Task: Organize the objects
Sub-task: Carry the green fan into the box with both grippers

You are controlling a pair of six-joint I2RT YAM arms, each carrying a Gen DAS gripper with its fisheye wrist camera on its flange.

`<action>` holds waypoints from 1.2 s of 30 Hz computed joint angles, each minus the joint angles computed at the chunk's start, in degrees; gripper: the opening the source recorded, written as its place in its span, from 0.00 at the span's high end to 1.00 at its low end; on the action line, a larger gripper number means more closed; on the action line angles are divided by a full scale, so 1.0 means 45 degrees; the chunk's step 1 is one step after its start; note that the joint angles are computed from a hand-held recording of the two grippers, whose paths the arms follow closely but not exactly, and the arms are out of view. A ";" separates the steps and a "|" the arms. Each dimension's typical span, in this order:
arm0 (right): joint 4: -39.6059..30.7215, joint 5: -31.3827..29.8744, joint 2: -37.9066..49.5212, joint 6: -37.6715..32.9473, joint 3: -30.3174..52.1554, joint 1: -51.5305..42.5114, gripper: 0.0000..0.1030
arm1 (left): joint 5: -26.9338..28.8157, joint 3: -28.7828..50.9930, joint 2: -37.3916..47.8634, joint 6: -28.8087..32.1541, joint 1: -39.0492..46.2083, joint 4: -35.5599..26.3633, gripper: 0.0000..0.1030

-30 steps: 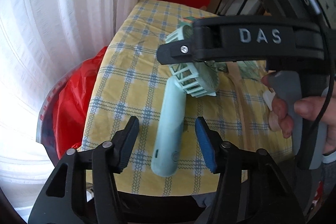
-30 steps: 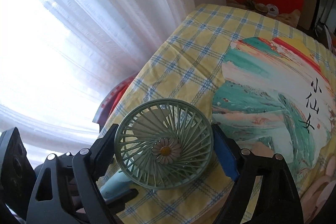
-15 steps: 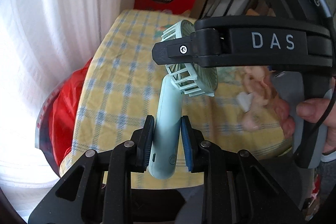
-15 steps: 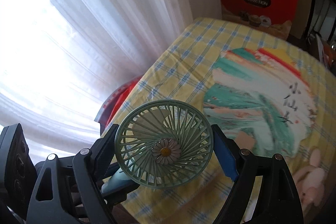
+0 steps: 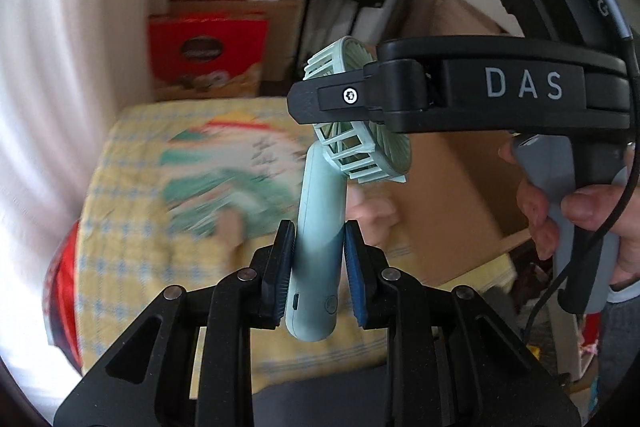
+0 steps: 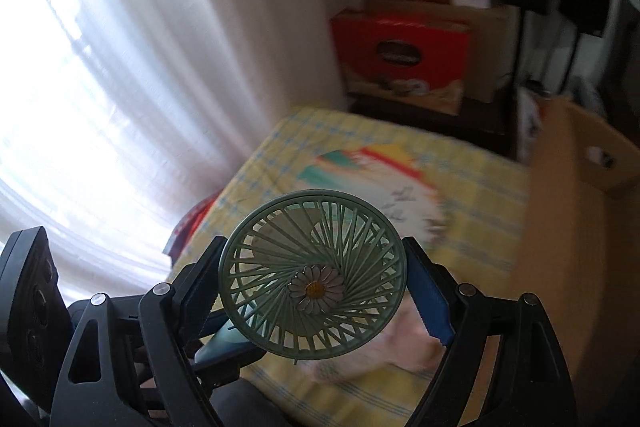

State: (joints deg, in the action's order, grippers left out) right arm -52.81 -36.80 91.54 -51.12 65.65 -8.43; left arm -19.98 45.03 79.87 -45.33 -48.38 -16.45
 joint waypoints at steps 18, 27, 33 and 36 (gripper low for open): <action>-0.4332 0.0159 0.5507 -0.2608 0.8720 -0.5310 0.16 | 0.1518 0.9467 0.7278 0.1144 -0.1217 -0.1790 0.78; -0.5518 0.1072 0.9343 -0.2109 1.3167 -0.5879 0.17 | 0.2803 1.4181 1.1100 0.1665 -0.1019 -0.3951 0.78; -0.5325 0.1714 1.0695 -0.1887 1.4207 -0.5578 0.17 | 0.3497 1.6445 1.2903 0.1573 -0.0823 -0.5443 0.78; -0.5161 0.2050 1.1121 -0.1878 1.4280 -0.5449 0.17 | 0.4004 1.7003 1.3451 0.1459 -0.0709 -0.5741 0.78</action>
